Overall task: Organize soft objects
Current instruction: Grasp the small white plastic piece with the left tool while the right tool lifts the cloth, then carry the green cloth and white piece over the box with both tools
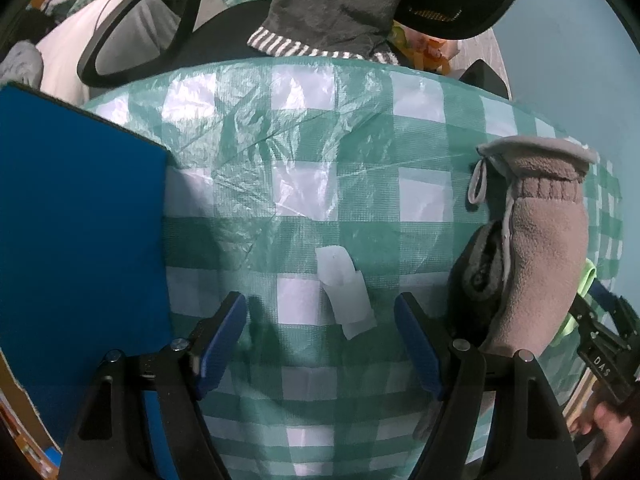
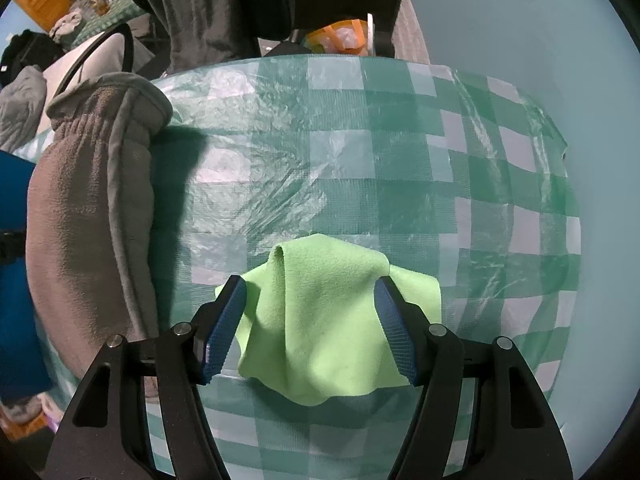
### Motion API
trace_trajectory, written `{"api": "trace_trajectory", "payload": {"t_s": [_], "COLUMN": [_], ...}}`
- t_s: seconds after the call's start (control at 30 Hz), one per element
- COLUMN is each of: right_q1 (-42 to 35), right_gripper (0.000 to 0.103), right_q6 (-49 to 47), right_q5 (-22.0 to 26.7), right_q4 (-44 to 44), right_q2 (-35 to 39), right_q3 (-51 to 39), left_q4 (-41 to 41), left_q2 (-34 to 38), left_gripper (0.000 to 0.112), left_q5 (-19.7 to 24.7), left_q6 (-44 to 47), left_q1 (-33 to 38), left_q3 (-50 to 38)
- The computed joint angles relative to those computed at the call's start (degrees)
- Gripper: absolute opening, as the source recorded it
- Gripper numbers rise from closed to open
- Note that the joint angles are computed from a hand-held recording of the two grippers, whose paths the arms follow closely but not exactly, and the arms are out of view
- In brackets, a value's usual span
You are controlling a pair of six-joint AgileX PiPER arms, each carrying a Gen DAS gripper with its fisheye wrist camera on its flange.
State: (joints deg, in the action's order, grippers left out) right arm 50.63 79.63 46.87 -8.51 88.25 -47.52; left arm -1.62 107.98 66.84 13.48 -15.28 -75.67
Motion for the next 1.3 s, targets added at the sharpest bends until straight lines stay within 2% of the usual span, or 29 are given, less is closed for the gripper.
{"api": "trace_trajectory", "payload": {"t_s": [0.07,0.23,0.33,0.4,0.47,0.57,0.87,1.3], "right_q1": [1.01,2.03,2.29,2.21,1.92,0.91,3.84,10.67], "right_gripper": [0.067,0.062,0.052,0.041,0.021,0.010,0.008,0.008], "right_q6": [0.74,0.61,0.76,1.01,1.72,1.74,7.55,14.75], "right_q5": [1.06,3.36,4.45,4.85,4.73,2.10,3.37,10.64], "right_q4": [-0.45,-1.18,-1.22,-0.93,-0.78,-0.10,-4.15,-9.00], "right_q2": [0.72,2.51,2.35,2.00,0.71,-1.32,-6.02,-10.61], "right_q3": [-0.85,-2.90,-3.18,-3.23,-2.32,0.15,0.91,-2.09], "left_q4": [0.59,0.02,0.34,0.33,-0.55,-1.43,-5.11,-7.39], "left_q2": [-0.28,-1.23,-2.63,-3.32,-3.68,-4.51,-7.97,-15.83], "left_gripper": [0.056,0.032,0.018,0.016,0.014,0.013,0.012,0.012], "left_q5": [-0.45,-0.75,-1.53,-1.76,-1.37,-1.18,0.31,2.27], "left_q6": [0.15,1.59,2.42,2.65,3.35,4.59,8.67,13.20], "left_q1": [-0.37,-0.90,-2.17,-2.60,-2.23,-1.67,1.41,5.00], "left_q3": [0.55,1.72,3.10,3.63,3.72,4.16,4.79,7.70]}}
